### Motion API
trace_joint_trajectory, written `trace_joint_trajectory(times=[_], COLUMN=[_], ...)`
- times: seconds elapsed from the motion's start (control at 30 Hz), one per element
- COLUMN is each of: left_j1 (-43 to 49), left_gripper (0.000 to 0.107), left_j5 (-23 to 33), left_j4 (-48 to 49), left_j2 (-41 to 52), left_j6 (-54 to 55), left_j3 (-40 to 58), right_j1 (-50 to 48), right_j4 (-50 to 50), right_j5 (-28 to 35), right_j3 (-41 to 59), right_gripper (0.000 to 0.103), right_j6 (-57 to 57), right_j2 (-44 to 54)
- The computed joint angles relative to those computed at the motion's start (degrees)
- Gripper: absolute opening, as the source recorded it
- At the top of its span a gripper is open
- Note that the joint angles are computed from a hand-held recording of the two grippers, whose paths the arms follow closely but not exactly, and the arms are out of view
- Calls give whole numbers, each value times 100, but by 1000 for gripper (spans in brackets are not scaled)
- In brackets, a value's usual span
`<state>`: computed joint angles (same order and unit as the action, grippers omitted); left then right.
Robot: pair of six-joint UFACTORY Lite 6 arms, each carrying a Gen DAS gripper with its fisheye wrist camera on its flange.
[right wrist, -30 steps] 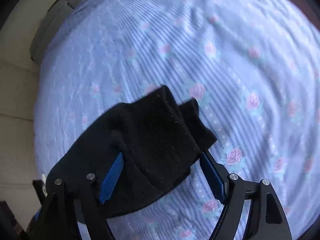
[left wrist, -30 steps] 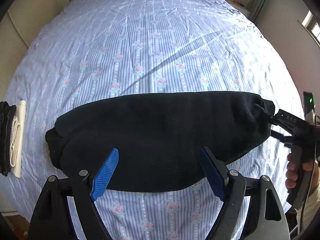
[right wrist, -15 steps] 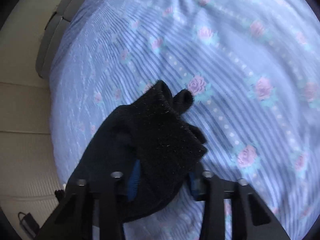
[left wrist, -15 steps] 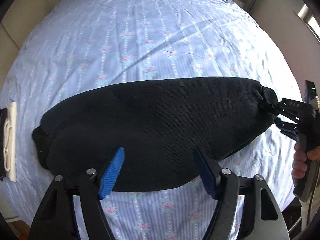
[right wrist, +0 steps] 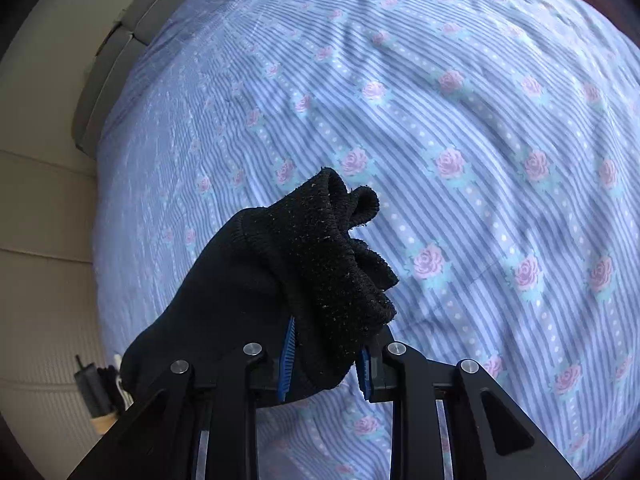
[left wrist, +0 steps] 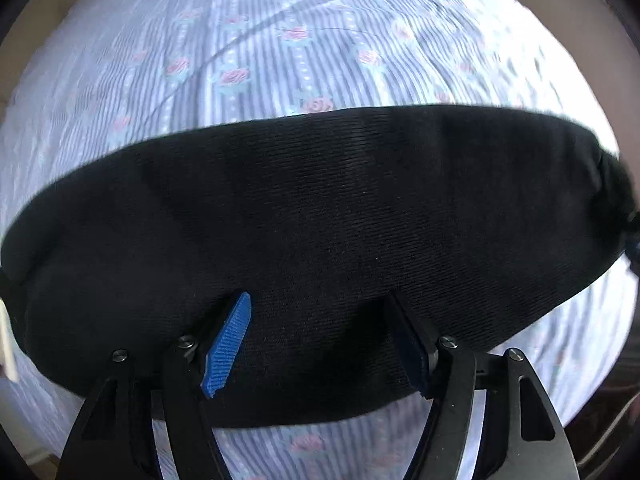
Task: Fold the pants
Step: 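Fold the cuffs over toward the waistband with the right tool and release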
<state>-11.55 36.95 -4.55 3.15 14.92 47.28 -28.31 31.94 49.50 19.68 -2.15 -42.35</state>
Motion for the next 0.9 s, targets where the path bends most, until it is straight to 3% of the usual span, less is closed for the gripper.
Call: trace_joint_trajectory(times=[0.1, 0.27, 0.5, 0.63, 0.73, 0.9], left_j1=[-213, 602, 2596, 3864, 4743, 6042], left_gripper=[70, 67, 67, 67, 67, 67], left_j5=[200, 1129, 2594, 3197, 3480, 4136], left_j4=[327, -531, -838, -1053, -1416, -1990], left_j2=[200, -541, -1914, -1842, -1285, -487], left_j6=[-441, 84, 919, 2019, 2910, 4284], left_j3=[282, 622, 1192, 1972, 2881, 3878], right_j1=[450, 1137, 4184, 5850, 7117, 8308], right_j4=[-285, -826, -3220, -4323, -5203, -5957], right_j5=[-172, 3, 263, 674, 1115, 1687], right_j3=[270, 963, 2705, 3798, 4752, 6300], right_gripper=[26, 26, 26, 27, 27, 27], right_j6=[403, 1188, 4235, 5688, 6649, 7581], right_j2=[171, 158, 630, 1257, 2084, 3600])
